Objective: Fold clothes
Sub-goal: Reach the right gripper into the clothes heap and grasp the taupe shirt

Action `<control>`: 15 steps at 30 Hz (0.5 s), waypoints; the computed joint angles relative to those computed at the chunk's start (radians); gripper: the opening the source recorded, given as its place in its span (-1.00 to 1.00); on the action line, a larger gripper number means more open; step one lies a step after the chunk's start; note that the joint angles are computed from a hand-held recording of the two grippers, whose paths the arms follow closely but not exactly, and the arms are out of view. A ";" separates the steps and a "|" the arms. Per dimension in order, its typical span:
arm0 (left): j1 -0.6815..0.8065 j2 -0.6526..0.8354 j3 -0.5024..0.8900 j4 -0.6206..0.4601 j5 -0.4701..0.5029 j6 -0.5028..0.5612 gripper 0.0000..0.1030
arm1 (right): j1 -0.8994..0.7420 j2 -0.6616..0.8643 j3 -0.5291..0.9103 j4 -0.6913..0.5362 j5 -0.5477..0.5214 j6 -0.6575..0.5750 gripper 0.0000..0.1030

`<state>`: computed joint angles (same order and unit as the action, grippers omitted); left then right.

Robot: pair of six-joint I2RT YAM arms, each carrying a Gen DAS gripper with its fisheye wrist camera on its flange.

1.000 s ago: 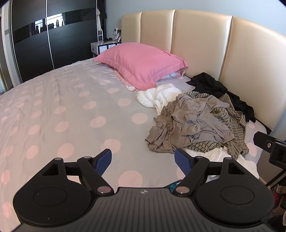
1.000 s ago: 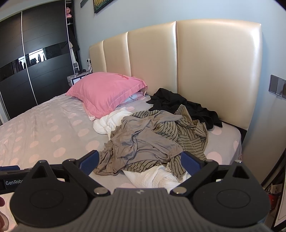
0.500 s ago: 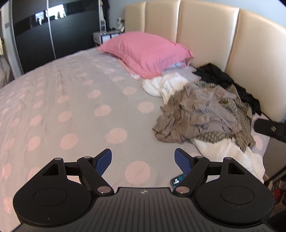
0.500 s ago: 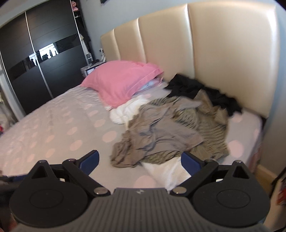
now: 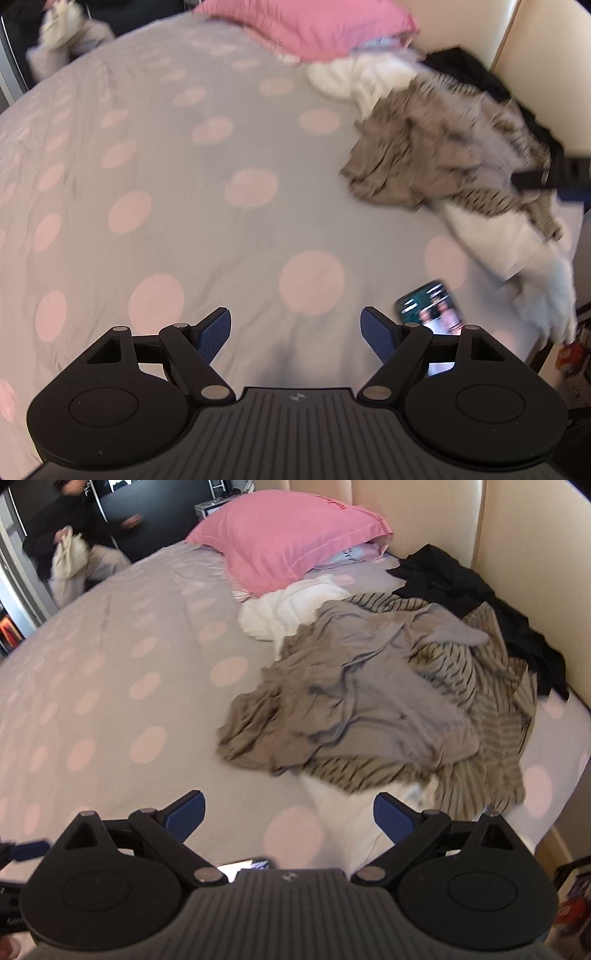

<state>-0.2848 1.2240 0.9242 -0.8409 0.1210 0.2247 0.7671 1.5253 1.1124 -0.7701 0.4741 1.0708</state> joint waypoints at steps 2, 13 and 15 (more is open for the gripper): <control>0.015 0.040 -0.009 0.021 -0.017 0.023 0.50 | -0.058 0.025 -0.007 0.036 -0.021 -0.070 0.91; 0.123 0.210 0.026 0.074 -0.049 0.085 0.50 | -0.342 0.271 0.066 0.199 -0.082 -0.339 0.90; 0.144 0.235 0.039 0.076 -0.048 0.090 0.50 | -0.374 0.315 0.098 0.217 -0.097 -0.368 0.87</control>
